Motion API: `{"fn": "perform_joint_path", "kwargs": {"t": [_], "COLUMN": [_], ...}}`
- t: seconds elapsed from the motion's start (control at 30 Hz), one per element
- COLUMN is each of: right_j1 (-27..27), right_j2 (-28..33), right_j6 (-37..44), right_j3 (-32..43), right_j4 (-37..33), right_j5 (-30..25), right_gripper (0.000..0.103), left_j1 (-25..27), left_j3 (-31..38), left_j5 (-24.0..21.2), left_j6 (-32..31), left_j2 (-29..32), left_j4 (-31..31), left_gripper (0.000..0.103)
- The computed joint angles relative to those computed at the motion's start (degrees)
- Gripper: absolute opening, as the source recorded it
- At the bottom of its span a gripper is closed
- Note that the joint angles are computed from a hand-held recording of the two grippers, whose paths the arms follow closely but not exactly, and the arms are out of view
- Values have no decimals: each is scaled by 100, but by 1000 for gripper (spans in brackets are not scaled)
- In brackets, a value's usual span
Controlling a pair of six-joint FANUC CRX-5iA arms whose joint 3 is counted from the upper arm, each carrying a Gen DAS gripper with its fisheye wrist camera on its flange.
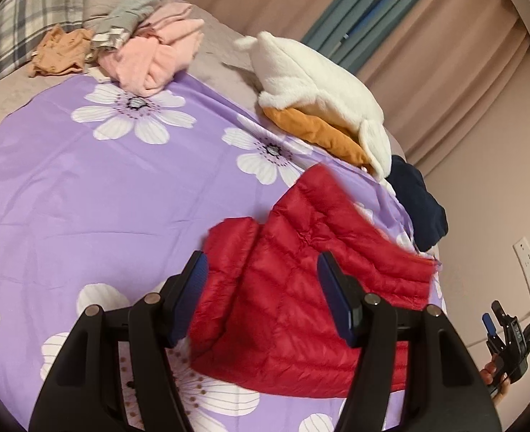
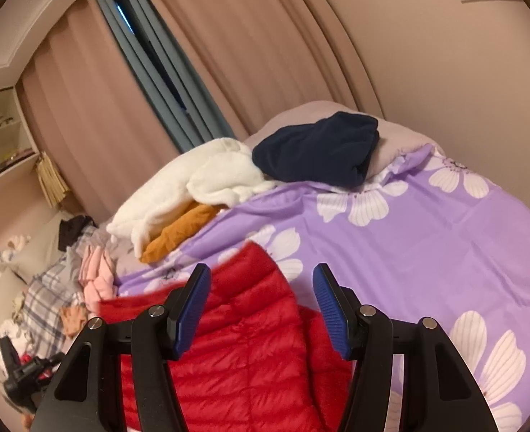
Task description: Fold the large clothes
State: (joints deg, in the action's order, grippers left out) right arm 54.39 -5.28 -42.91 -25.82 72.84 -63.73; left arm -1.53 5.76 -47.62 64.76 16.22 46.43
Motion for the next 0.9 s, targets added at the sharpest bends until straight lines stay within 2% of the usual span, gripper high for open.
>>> {"fn": "perform_joint_path", "kwargs": {"t": [0.13, 0.33, 0.63, 0.9], "right_j1": [73, 24, -27, -105], "right_j2": [-15, 177, 1307, 1976], "right_j6": [139, 816, 2718, 3678], "right_j3": [13, 222, 1408, 2142], "right_j4": [53, -325, -1743, -2089], "right_j5": [16, 499, 839, 959], "right_gripper": [59, 59, 59, 59], "left_j1": [64, -66, -626, -1045], "left_j3": [-171, -150, 294, 702], "left_j5": [-24, -238, -417, -360], "left_j6": [-62, -192, -302, -403], "left_j2": [-100, -37, 234, 521], "left_j4": [65, -80, -864, -1652], "left_gripper": [63, 63, 62, 60]}}
